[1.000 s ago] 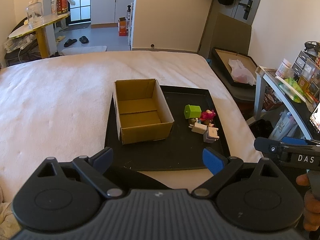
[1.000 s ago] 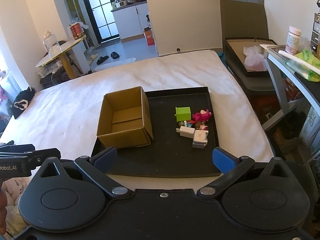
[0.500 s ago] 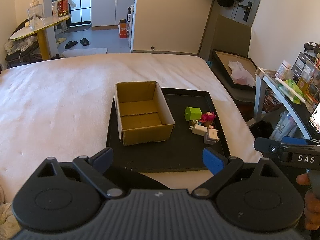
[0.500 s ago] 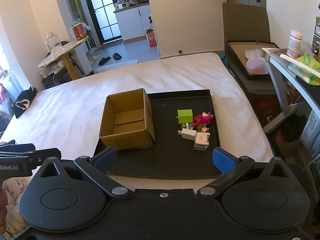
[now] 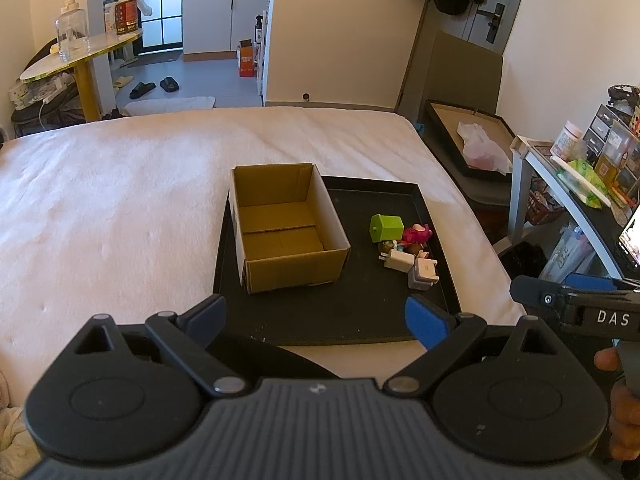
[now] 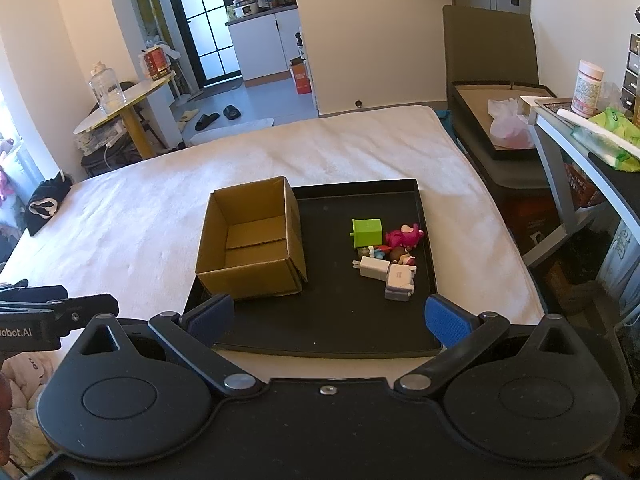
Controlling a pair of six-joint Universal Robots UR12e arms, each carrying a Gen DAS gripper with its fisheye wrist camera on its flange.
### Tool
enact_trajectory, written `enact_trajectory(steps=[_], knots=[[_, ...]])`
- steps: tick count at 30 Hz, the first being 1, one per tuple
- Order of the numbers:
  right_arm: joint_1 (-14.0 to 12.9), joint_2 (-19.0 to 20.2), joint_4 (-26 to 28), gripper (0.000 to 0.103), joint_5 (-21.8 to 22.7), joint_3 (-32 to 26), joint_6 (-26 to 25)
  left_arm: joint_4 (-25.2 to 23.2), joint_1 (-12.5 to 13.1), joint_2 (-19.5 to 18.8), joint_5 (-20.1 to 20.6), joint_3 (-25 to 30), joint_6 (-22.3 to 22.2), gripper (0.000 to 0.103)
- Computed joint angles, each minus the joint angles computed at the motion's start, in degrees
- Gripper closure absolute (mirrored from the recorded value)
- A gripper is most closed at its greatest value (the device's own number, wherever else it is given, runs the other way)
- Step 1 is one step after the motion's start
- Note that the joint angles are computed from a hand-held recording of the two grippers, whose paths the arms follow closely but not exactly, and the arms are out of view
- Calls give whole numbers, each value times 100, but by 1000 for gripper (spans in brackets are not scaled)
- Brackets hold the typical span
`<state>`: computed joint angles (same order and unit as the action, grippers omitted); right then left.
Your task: Organize rigid objects
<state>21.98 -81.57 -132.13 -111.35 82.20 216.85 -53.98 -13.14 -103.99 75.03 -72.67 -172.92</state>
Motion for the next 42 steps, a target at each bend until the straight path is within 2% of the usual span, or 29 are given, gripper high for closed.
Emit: enact_trajectory(steps=[14,25,32,42], knots=[[-40,31,-83,0,5,47,116,59,12,-98,59,76,-50,7],[-243,126,-337,0,148,106,36,341,5,-370,349,260,-273,7],[-416,214,-427,0,358,140,98,300,-9,-594,580,436,-448,8],[-658,282,-377,8,693,238,321,230,-73,-904,846,723,-647,10]])
